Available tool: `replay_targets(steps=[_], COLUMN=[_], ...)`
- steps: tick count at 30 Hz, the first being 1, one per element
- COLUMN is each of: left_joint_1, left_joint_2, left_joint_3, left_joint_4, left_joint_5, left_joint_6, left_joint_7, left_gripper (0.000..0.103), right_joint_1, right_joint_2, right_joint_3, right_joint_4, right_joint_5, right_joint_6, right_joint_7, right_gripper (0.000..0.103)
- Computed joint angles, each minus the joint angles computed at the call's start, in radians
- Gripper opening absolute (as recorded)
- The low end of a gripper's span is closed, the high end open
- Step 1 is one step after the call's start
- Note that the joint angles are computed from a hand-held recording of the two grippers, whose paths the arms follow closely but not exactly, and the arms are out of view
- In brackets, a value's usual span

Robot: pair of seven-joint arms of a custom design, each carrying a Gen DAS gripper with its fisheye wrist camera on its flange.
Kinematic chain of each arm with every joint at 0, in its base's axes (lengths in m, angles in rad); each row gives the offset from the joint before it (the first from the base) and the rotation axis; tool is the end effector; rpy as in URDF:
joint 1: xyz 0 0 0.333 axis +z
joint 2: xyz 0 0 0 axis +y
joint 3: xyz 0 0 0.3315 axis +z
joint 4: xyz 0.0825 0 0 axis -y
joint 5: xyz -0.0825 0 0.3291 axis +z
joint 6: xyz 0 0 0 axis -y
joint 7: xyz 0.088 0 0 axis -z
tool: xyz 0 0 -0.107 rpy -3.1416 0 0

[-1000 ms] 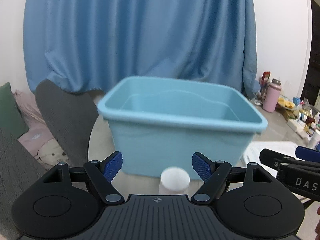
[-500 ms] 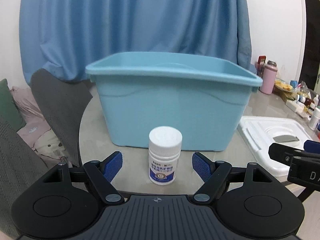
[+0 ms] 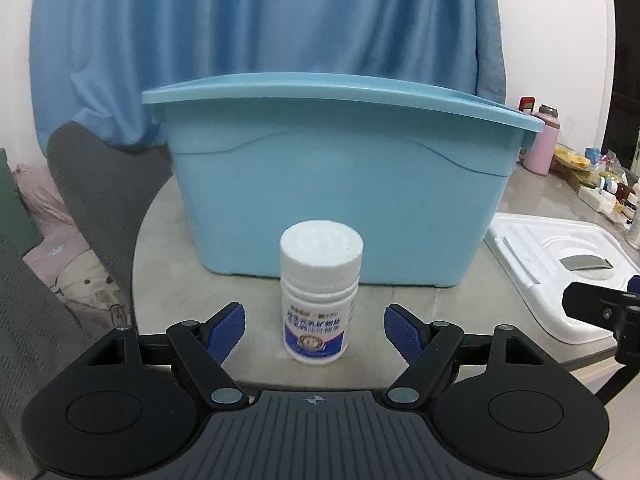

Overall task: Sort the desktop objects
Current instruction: 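Move the left tool back to the white pill bottle with blue label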

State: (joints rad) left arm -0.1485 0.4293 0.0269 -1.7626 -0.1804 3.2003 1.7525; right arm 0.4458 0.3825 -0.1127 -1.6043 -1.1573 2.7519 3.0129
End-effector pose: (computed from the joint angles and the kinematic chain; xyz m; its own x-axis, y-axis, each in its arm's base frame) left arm 0.6619 -0.0673 0.4921 -0.1157 -0.9931 -0.0182 -0.5285 0.0770 -0.8455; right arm 0.6088 0.2638 0.5134 -0.1210 -0.9918 -0.0409 -0.4891 0.0955 -0.8670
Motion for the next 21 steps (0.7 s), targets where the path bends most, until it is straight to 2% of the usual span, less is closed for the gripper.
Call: replay_targets(steps=[5,9,10,11,13,17,21], left_joint_1=[-0.017,-0.022,-0.013,0.003,0.006,0.036,0.029], left_joint_2=[0.069,0.128,0.14,0.15,0.164,0.171,0.16], left_joint_3=[0.025,0.041,0.033,0.013,0.012,-0.024,-0.012], left_joint_4=[0.093,0.177,0.194,0.213,0.24,0.268,0.275], left_joint_5=[0.014,0.026,0.027,0.028,0.035,0.03,0.041], left_joint_6=[-0.034,-0.057,-0.06,-0.069,-0.084,-0.11,-0.132], left_joint_7=[-0.01,-0.039,-0.04,-0.033,-0.036,-0.033,-0.054], left_gripper=[0.079,0.075,0.056,0.048,0.048,0.048,0.048], right_joint_1=[-0.012,-0.017,-0.017,-0.017,-0.016,-0.013,-0.005], right_joint_2=[0.014,0.028,0.031,0.035,0.04,0.044,0.045], right_joint_3=[0.0,-0.002,-0.004,-0.006,-0.008,-0.014,-0.017], right_joint_4=[0.012,0.028,0.031,0.035,0.043,0.05,0.053], right_joint_5=[0.034,0.071,0.079,0.085,0.101,0.118,0.128], right_joint_6=[0.004,-0.006,-0.008,-0.01,-0.012,-0.004,0.002], right_joint_7=[-0.035,-0.067,-0.075,-0.079,-0.092,-0.107,-0.12], right_gripper=[0.082,0.082,0.082,0.082,0.082,0.082,0.082])
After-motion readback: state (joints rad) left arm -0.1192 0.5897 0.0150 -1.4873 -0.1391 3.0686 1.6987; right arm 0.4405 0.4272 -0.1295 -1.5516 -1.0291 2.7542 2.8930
